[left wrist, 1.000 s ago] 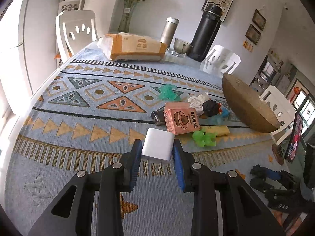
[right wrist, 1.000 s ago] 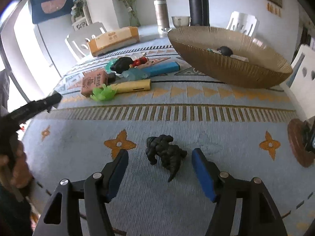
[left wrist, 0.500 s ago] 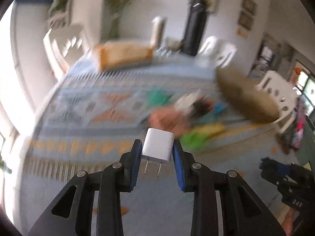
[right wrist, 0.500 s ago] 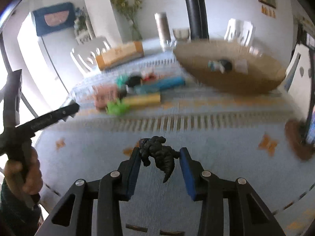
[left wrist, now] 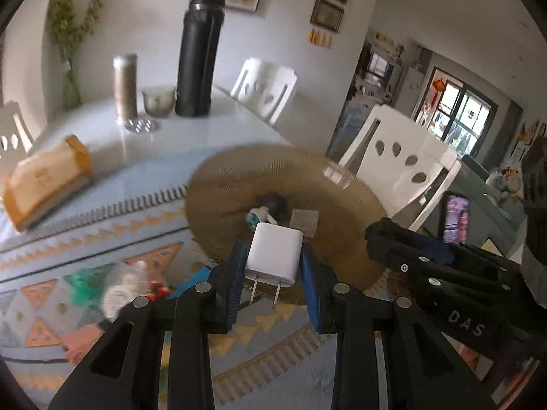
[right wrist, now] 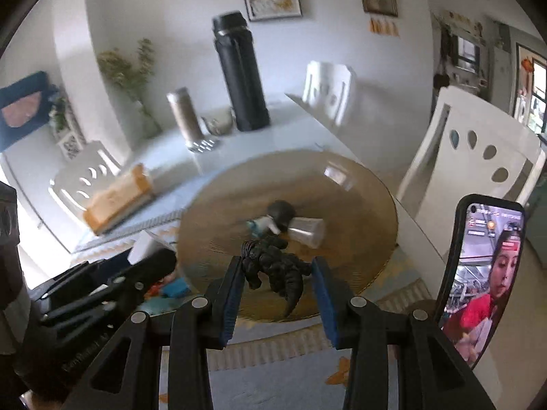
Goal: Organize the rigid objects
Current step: 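Carry the charger and dinosaur over the golden bowl and open both grippers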
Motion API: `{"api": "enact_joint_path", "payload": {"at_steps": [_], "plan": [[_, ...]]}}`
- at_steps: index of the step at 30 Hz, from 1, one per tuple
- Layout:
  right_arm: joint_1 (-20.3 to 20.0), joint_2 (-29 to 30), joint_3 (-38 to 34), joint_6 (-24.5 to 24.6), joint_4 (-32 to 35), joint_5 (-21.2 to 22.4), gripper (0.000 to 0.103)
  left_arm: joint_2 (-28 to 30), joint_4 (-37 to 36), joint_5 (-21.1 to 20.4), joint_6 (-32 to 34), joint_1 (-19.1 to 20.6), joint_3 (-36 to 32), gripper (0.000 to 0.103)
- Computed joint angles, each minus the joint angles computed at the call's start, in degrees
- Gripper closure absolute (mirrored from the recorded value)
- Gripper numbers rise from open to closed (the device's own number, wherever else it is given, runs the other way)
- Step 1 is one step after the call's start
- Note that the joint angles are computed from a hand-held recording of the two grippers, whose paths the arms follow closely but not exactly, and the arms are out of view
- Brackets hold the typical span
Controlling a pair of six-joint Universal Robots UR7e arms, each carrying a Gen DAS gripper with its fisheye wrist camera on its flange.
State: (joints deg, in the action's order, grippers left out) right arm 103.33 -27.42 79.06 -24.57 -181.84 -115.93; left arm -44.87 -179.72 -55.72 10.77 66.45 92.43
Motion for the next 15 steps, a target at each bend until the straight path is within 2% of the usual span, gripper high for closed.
{"api": "enact_joint_path", "payload": {"at_steps": [5, 6, 7, 8, 10, 15], "plan": [[-0.85, 2.14, -4.64, 1.71, 6.08, -3.20, 0.064, 1.58, 4.08, -1.93, -1.21, 1.08, -2.25, 0.074], [-1.12, 2.15, -5.17, 2.45, 7.41, -2.75, 0.064, 1.38, 4.82, -2.69, -1.60, 1.25, -2.28, 0.071], [-1.36, 1.94, -5.37, 3.26, 8.58, -2.11, 0.062, 1.09, 5.19, -2.97, -1.94, 1.28, -2.12, 0.062], [-1.58, 1.45, -5.27, 4.34, 9.54, -1.45, 0.060, 0.64, 4.89, -2.63, -2.41, 1.05, -1.71, 0.061], [-1.81, 0.62, -4.29, 4.60, 7.89, -0.24, 0.046, -0.94, 3.24, -2.55, -1.96, 0.71, 0.22, 0.061], [-0.73, -3.02, 2.84, 1.46, -1.24, 2.63, 0.044, -8.69, -5.38, 0.38, 0.06, -1.41, 10.02, 0.059]]}}
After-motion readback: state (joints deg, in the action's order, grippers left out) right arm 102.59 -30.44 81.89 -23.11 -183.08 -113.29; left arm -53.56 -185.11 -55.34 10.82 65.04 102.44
